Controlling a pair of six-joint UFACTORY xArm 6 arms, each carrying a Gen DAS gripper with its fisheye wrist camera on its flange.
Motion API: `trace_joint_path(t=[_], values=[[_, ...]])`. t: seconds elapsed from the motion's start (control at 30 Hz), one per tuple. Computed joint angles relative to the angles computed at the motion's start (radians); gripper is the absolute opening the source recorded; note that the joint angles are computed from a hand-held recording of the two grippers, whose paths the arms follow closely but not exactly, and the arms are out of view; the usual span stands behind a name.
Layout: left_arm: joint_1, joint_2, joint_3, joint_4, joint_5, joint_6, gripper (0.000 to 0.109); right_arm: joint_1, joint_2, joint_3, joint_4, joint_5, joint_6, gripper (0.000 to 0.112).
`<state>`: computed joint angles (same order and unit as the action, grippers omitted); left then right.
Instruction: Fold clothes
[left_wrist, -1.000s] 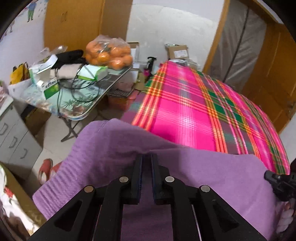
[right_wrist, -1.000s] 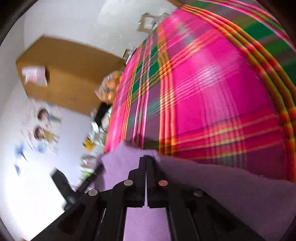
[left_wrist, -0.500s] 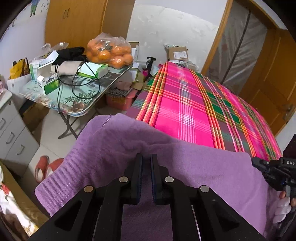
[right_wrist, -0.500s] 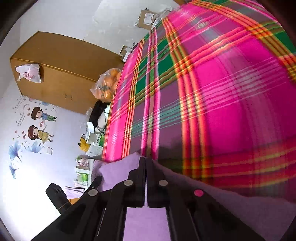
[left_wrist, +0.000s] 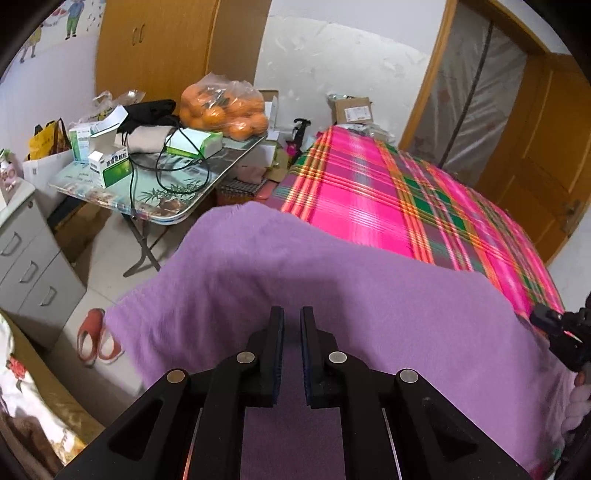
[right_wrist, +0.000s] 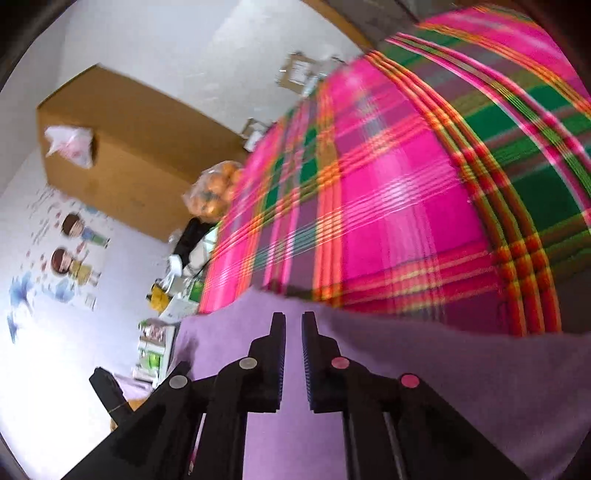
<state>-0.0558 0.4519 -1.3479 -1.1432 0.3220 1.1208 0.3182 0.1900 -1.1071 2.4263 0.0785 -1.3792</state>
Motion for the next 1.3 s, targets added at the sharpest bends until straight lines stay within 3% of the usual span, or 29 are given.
trace_joint_path(t=[0.07, 0.23, 0.3, 0.47, 0.63, 0.73, 0.87, 1.07, 1.2, 1.27, 1.3], values=[[-0.004, -0.046, 0.06, -0.082, 0.002, 0.089, 0.009, 0.025, 0.0, 0.002, -0.028, -0.01, -0.01, 0.01], [-0.023, -0.14, 0.203, -0.236, 0.002, 0.282, 0.009, 0.103, -0.007, 0.053, -0.269, -0.012, 0.148, 0.01], [-0.033, -0.183, 0.256, -0.298, 0.002, 0.355, 0.009, 0.143, -0.029, 0.081, -0.327, -0.009, 0.123, 0.01], [-0.055, -0.284, 0.371, -0.371, 0.054, 0.445, 0.009, 0.229, -0.1, 0.158, -0.28, 0.003, -0.104, 0.01], [-0.11, -0.362, 0.475, -0.43, 0.094, 0.597, 0.011, 0.277, -0.145, 0.239, -0.287, 0.028, -0.147, 0.011], [-0.124, -0.401, 0.519, -0.458, 0.105, 0.67, 0.014, 0.281, -0.192, 0.277, -0.095, 0.018, -0.361, 0.009], [-0.122, -0.41, 0.531, -0.456, 0.127, 0.669, 0.017, 0.247, -0.274, 0.362, 0.196, 0.05, -0.661, 0.009], [-0.105, -0.409, 0.522, -0.446, 0.142, 0.637, 0.017, 0.169, -0.368, 0.477, 0.352, 0.123, -0.717, 0.009], [-0.101, -0.379, 0.493, -0.451, 0.128, 0.615, 0.017, 0.045, -0.465, 0.573, 0.55, 0.19, -0.729, 0.012], [-0.101, -0.371, 0.486, -0.45, 0.124, 0.614, 0.017, -0.012, -0.466, 0.579, 0.627, 0.166, -0.691, 0.012], [-0.101, -0.37, 0.484, -0.45, 0.123, 0.617, 0.017, -0.044, -0.468, 0.581, 0.664, 0.144, -0.67, 0.005]])
